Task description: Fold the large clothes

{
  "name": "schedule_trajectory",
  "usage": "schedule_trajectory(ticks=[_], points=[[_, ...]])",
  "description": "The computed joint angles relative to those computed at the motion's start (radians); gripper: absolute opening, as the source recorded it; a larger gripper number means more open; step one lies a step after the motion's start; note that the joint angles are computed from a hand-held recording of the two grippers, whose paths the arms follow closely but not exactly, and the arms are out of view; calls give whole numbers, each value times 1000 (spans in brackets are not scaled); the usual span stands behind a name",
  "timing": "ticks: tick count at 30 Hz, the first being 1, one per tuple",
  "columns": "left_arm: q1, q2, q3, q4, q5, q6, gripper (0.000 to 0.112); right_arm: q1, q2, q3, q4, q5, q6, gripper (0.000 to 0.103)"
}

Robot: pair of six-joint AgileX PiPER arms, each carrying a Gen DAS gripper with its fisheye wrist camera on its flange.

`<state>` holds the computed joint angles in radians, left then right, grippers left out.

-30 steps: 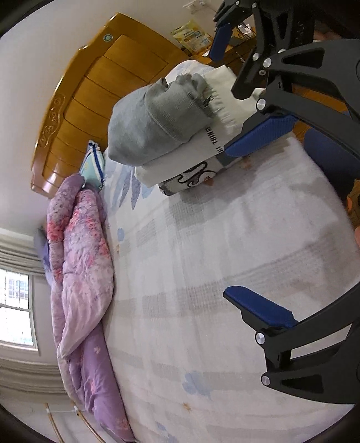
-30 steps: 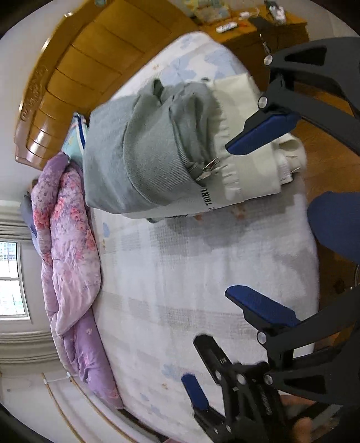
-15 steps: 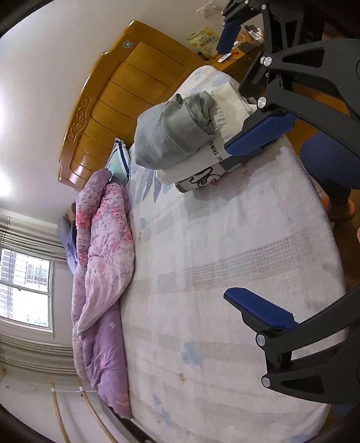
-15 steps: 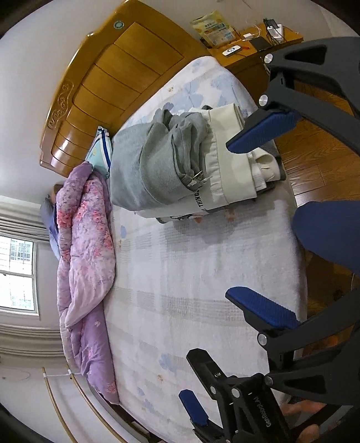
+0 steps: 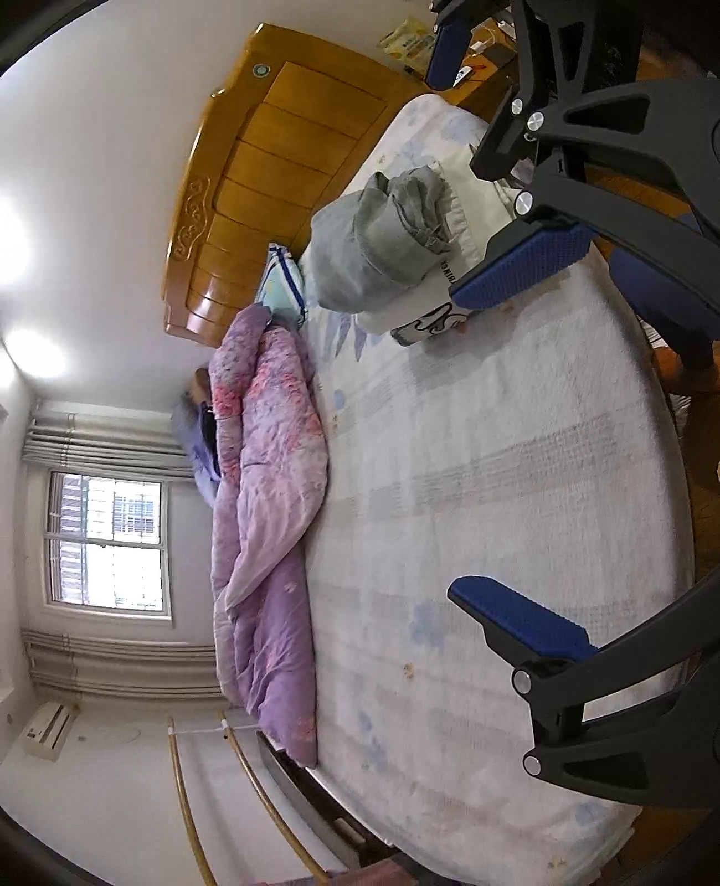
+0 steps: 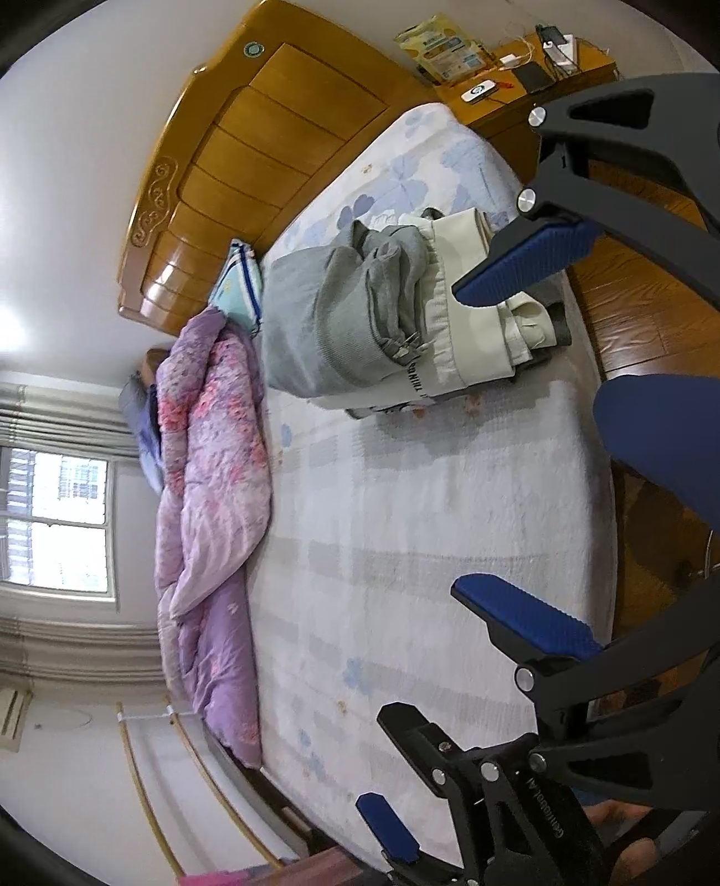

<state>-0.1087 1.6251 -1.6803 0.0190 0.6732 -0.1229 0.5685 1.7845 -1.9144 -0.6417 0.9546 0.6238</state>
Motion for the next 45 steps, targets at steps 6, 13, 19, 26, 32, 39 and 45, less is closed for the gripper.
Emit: schedule_trajectory(ticks=[6, 13, 19, 26, 32, 39, 45], points=[[-32, -88, 38, 127, -3, -99, 98, 28, -102, 114, -23, -70, 40, 94], [-82, -160, 63, 278, 10, -205, 98, 48, -189, 199, -54, -126, 74, 94], [-140, -213, 81, 448, 26, -318, 98, 63, -254, 263, -97, -166, 121, 95], [-224, -267, 113, 664, 45, -483, 98, 77, -319, 321, -142, -212, 171, 95], [-264, -296, 133, 759, 64, -550, 98, 93, -344, 348, -200, -233, 212, 95], [-250, -302, 142, 761, 47, -554, 98, 81, -362, 379, -209, -276, 230, 95], [-227, -305, 144, 709, 31, -518, 98, 82, -359, 383, -232, -275, 247, 95]])
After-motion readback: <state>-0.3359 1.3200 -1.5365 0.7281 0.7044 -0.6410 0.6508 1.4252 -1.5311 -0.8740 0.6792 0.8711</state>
